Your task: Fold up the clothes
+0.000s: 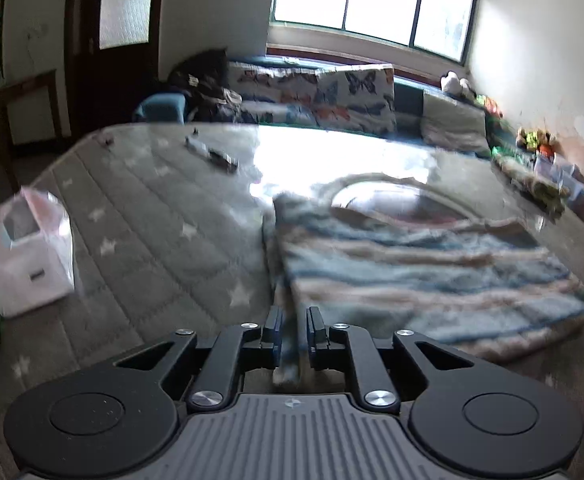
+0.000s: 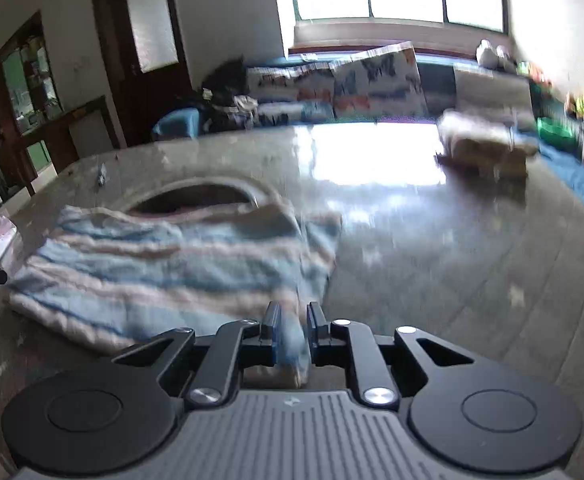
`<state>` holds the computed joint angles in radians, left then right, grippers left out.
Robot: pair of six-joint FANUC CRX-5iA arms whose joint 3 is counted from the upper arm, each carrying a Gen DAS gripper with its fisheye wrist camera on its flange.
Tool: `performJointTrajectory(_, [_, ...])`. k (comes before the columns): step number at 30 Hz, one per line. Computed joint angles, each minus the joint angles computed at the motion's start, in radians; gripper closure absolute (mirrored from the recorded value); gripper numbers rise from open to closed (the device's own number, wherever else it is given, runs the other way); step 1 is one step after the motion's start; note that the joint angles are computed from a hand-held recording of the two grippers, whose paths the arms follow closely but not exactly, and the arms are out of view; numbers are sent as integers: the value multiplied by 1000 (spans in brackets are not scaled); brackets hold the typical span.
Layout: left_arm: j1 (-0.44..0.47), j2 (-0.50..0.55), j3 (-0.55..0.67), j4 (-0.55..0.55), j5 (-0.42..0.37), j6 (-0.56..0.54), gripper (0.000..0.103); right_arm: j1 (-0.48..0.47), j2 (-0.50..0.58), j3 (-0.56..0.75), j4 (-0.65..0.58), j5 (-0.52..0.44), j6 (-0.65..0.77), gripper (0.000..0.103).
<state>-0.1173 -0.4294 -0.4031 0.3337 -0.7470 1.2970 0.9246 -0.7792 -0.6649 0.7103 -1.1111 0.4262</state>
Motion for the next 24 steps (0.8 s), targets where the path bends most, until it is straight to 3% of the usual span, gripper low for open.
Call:
performJointTrajectory(6, [-70, 62, 22, 23, 37, -32, 80, -107, 98, 19, -89, 175, 85, 89])
performJointTrajectory(12, [-61, 120, 59, -39, -4, 17, 80, -171, 127, 23, -178, 180, 111, 93])
performJointTrajectory(15, [-53, 126, 69, -21, -1, 0, 80, -182, 139, 45, -168, 182, 134, 90])
performJointTrajectory(17, [-62, 142, 84, -10, 16, -14, 75, -198, 163, 65, -162, 199, 163, 88])
performJointTrajectory(24, [-110, 271, 191, -2, 53, -30, 74, -305, 341, 188, -245, 327, 293, 87])
